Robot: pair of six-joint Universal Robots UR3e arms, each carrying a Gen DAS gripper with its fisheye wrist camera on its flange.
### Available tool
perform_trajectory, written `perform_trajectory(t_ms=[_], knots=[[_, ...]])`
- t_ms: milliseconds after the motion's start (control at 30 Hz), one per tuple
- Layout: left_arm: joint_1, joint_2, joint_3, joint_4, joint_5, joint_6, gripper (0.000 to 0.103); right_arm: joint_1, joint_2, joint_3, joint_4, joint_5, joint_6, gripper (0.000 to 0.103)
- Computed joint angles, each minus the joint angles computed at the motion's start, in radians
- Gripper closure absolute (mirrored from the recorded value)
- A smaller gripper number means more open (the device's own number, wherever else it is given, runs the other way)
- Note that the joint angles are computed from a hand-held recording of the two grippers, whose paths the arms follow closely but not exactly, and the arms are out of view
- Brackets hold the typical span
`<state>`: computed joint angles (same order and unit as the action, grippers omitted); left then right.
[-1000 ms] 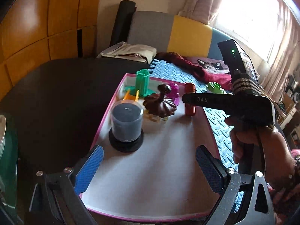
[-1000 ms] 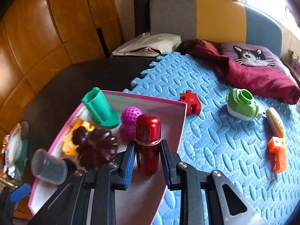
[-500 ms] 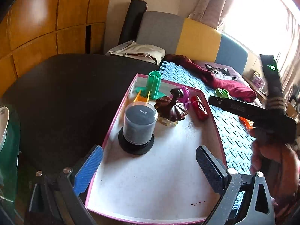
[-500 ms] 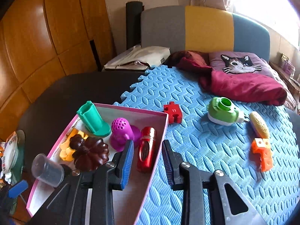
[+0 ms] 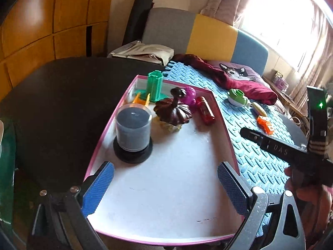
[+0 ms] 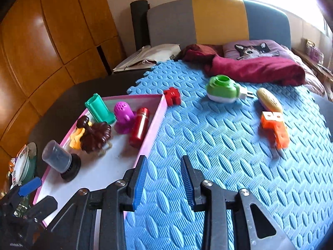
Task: Organize rigid objects
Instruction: 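Carry the red bottle into the tray and open the right tool, then move the right tool to the orange block stack and close on it, then grasp the green spray-bottle toy with the left tool while the right tool holds the orange blocks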
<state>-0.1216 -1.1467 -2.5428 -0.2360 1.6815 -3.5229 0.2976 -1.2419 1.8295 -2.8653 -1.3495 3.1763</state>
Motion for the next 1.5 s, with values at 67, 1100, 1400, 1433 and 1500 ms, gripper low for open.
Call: perform_trajectory(t_ms=[67,1100,1400,1433,1500], knots=[[-0.019,-0.021,0.013,0.006,0.006,-0.002,0.003,-0.017,-0.022,0.044,-0.012,0.012,-0.004,0.070],[-0.326,-0.381,0.392,-0.082,0.131,-0.078,0.003,-0.291,0.105,-0.121,0.027,-0.032,-0.101,0.060],[-0.346,-0.526,0.619,-0.150,0.153,-0.053,0.003,-0.309,0.146,-0.132,0.018,0.011,-0.165,0.077],[-0.350,-0.542,0.645,-0.155,0.157,-0.050,0.002,-0.320,0.129,-0.106,0.012,0.023,-0.171,0.077],[-0.354,-0.604,0.741,-0.185,0.159,-0.042,0.001,-0.344,0.089,-0.052,-0.001,0.036,-0.182,0.077]])
